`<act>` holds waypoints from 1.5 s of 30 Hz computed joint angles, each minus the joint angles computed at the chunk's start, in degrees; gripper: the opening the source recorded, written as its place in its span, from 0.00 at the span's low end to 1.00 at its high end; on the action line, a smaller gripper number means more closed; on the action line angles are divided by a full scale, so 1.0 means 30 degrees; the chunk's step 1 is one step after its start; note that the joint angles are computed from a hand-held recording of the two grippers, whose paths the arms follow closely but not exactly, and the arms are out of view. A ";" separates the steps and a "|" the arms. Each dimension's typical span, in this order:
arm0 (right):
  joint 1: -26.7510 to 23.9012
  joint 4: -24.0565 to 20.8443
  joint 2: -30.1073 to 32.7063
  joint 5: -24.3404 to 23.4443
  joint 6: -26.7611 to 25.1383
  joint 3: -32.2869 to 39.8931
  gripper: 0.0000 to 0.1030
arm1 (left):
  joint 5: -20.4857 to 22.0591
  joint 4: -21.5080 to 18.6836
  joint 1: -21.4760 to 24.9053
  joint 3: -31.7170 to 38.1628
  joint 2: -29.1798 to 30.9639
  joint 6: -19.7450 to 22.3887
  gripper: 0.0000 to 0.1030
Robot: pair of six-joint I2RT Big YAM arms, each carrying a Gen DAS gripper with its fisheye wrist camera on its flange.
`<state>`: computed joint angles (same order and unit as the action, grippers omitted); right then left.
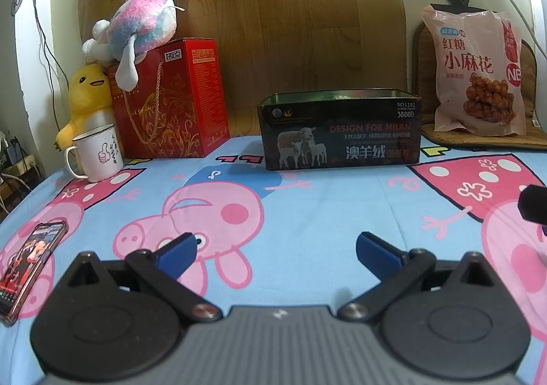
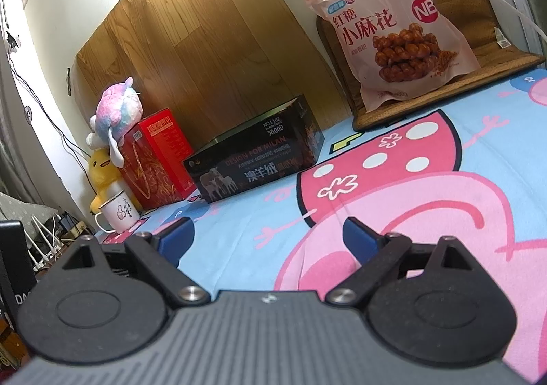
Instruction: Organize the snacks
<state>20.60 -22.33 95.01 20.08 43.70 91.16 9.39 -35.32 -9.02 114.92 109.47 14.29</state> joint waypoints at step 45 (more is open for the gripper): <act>-0.0251 0.2454 -0.0761 -0.0999 0.0453 -0.1536 0.93 | -0.0911 -0.1859 -0.0271 -0.0477 -0.1281 0.0891 1.00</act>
